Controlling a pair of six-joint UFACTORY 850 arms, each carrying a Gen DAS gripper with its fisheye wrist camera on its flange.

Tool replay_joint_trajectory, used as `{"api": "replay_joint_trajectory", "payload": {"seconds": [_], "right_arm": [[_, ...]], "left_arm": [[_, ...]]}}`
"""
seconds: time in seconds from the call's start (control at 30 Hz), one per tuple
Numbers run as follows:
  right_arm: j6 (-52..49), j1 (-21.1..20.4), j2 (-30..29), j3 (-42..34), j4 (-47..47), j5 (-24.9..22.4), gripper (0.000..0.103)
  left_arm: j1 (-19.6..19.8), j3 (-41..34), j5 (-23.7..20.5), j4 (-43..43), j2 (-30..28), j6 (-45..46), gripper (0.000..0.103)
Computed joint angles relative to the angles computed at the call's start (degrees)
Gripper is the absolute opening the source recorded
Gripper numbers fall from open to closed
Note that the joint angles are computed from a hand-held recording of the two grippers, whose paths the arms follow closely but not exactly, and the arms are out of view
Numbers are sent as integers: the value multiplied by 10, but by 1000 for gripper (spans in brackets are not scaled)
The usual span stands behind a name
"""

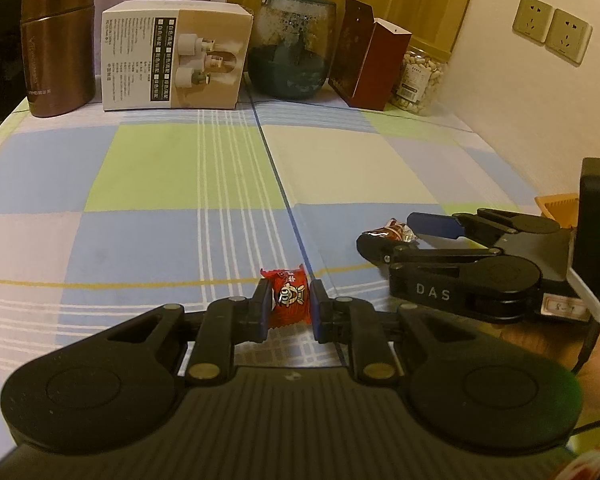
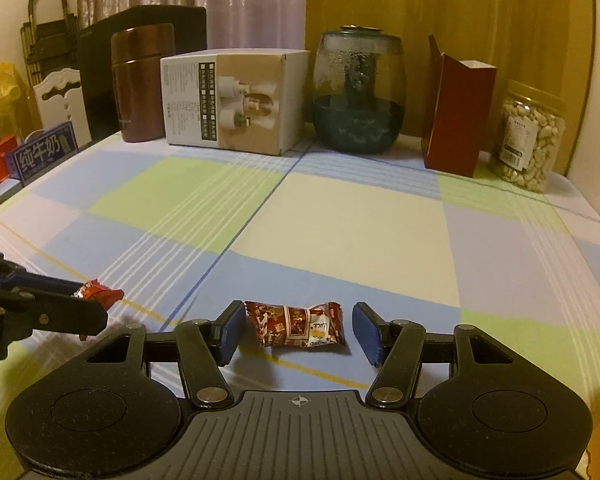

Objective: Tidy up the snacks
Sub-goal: 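Grasp the red candy packet with the left tool while the right tool grasps the brown-red wrapped sweet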

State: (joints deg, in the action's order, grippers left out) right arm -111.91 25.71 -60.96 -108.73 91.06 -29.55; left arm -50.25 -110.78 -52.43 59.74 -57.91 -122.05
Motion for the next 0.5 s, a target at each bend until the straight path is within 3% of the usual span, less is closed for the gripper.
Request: {"api": "replay_joint_trajectory", "payload": {"seconds": [0.07, 0.13, 0.23, 0.5], "right_arm": [[3, 1, 1, 1, 1, 2, 57], [-1, 1, 5, 5, 8, 7, 44], [23, 1, 7, 6, -6, 9, 39], [-17, 1, 36, 44, 29, 17, 38]], "left_arm": [[0, -2, 0, 0, -1, 0, 17], [-1, -6, -1, -3, -3, 6, 17], [-1, -8, -1, -4, -4, 8, 17], [-3, -14, -4, -6, -7, 17, 17]]}}
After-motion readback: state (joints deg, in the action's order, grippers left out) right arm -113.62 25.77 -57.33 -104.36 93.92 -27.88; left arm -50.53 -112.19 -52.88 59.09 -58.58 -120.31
